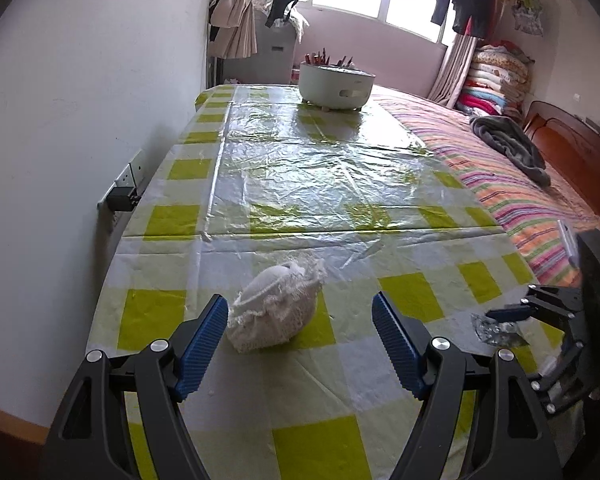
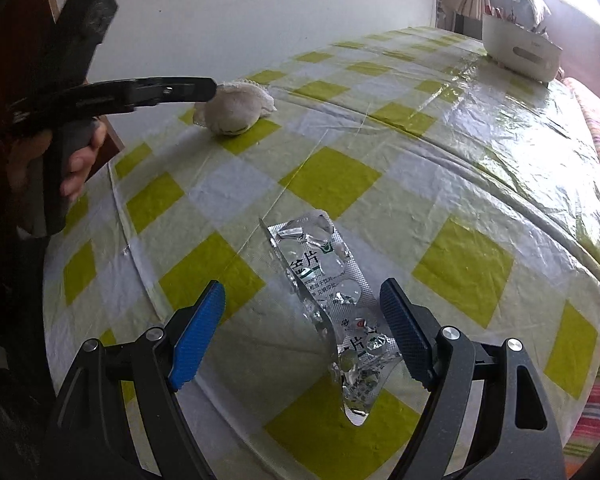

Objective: Collect trash
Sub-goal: 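Grasp the silver blister pack with the right tool while the left grasps the lace ball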

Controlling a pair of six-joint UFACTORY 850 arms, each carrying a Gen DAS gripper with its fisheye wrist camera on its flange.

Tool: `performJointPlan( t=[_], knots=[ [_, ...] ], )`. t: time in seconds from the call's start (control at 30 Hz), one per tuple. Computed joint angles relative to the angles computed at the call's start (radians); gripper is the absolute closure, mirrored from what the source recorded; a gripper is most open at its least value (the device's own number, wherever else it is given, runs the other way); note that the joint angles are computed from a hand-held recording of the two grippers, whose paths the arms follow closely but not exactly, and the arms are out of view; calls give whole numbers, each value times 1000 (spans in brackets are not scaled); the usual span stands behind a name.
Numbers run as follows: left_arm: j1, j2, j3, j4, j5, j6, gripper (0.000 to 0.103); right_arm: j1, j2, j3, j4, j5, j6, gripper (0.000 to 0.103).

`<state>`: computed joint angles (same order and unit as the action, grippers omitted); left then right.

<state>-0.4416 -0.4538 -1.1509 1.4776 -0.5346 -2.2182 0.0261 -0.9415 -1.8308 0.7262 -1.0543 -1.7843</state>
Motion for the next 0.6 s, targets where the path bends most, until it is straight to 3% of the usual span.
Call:
performJointPlan(
  t=[0.03,0.17,0.2,0.47,0.5,0.53,0.57,0.6],
  knots=[
    [6,-8,-8,-10,5,7,31,0,1,2,3,3,-2,28],
    [22,-40,-43,-69,7,70,31,-7,19,27,30,40,-37,61],
    [25,-51,-54,-91,8,94,31,-8,17,24,34,37,-35,64],
    [47,-93,-84,-167,34,153,31,-20,31,54,97,52,-54,70],
    [50,-91,-78,-159,47,133,34,-23,35,59,104,40,-49,70],
    [56,-87,-69,-149,58,105,47,-25,39,65,110,39,-50,70],
    [59,-86,-65,-149,64,93,54,-28,48,77,124,43,-56,70],
    [66,-75,-49,-115,88,39,55,-30,52,82,131,43,-55,70]
  ],
)
